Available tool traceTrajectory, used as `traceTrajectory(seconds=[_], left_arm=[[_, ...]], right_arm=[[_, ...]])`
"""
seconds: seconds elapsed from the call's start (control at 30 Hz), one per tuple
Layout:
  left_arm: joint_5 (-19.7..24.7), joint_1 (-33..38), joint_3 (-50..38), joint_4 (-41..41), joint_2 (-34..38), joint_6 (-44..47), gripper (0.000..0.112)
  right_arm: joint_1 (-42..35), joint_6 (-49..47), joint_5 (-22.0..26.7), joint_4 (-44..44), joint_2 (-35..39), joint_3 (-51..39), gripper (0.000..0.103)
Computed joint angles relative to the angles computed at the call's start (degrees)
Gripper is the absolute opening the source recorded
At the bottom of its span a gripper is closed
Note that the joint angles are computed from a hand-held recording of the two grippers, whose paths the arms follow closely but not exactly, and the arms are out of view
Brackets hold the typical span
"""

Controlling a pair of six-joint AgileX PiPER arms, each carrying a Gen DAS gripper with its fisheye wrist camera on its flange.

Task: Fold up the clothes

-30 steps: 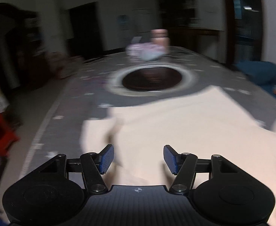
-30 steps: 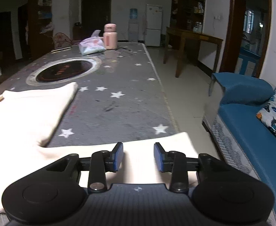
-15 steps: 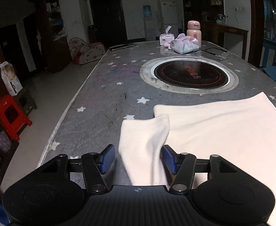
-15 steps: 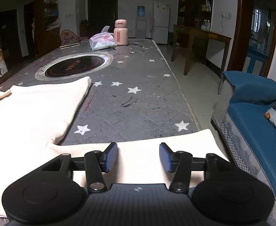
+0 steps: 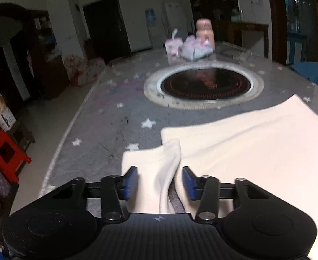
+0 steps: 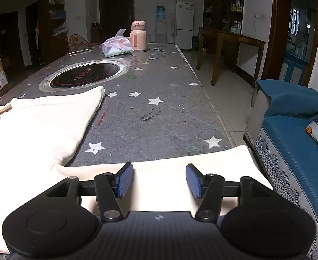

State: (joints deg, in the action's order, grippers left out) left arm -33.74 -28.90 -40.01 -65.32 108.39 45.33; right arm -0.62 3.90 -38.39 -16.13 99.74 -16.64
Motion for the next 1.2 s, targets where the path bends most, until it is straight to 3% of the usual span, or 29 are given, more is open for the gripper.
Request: traceTrajectory(seconds=[0.03, 0.07, 0.1, 0.17, 0.37, 0.53, 0.73, 0.87, 1.0, 1.1, 1.2], left_arm=[[1.22, 1.13, -0.06, 1.97, 0.06, -2.02, 0.032], [1.89, 1.91, 0.45, 4.13, -0.37, -4.34, 0.017], [2.28, 2.29, 1.11, 5.19, -1.10, -5.80, 0.009], [0.09, 1.70, 3.30, 5.97, -2.81, -8.07, 0.004], [-7.12, 1.92, 15.94, 5.70, -14.57, -16.88, 0.003], [-11.53, 0.10, 28.14, -1.25, -25.79, -20.32, 0.003], [-15.06, -5.92, 36.64, -8.18, -25.15, -25.02, 0.008], [-13.23, -3.79, 37.98, -10.01, -27.05, -24.84, 0.012], [-16.86, -11.46, 36.83, -20.66, -30.58, -18.77, 0.012], [-21.41, -19.47, 34.86, -28.08, -32.31, -14.31, 0.013], [-26.23, -25.09, 32.56, -31.63, -30.74, -12.95, 0.017]], right_arm=[[0.00, 0.12, 0.01, -0.07, 0.03, -0.03, 0.055], [-0.05, 0.24, -0.04, -0.19, 0.06, -0.02, 0.056], [-0.22, 0.44, -0.09, -0.49, 0.08, -0.01, 0.056], [-0.27, 0.63, -0.10, -0.68, 0.08, -0.03, 0.056], [-0.25, 0.58, -0.58, -0.68, 0.42, -0.06, 0.056], [-0.52, 0.36, -1.08, -0.98, 0.85, -0.12, 0.056], [-0.02, -0.75, -0.11, -0.35, 0.24, -0.21, 0.057], [0.84, -1.37, 2.47, -0.56, -3.02, 0.11, 0.057], [1.33, 3.96, 6.21, -8.61, -9.19, 1.04, 0.057], [2.80, 16.80, 9.00, -24.02, -14.04, 1.00, 0.057], [6.91, 26.18, 8.85, -35.17, -15.93, 0.86, 0.057]])
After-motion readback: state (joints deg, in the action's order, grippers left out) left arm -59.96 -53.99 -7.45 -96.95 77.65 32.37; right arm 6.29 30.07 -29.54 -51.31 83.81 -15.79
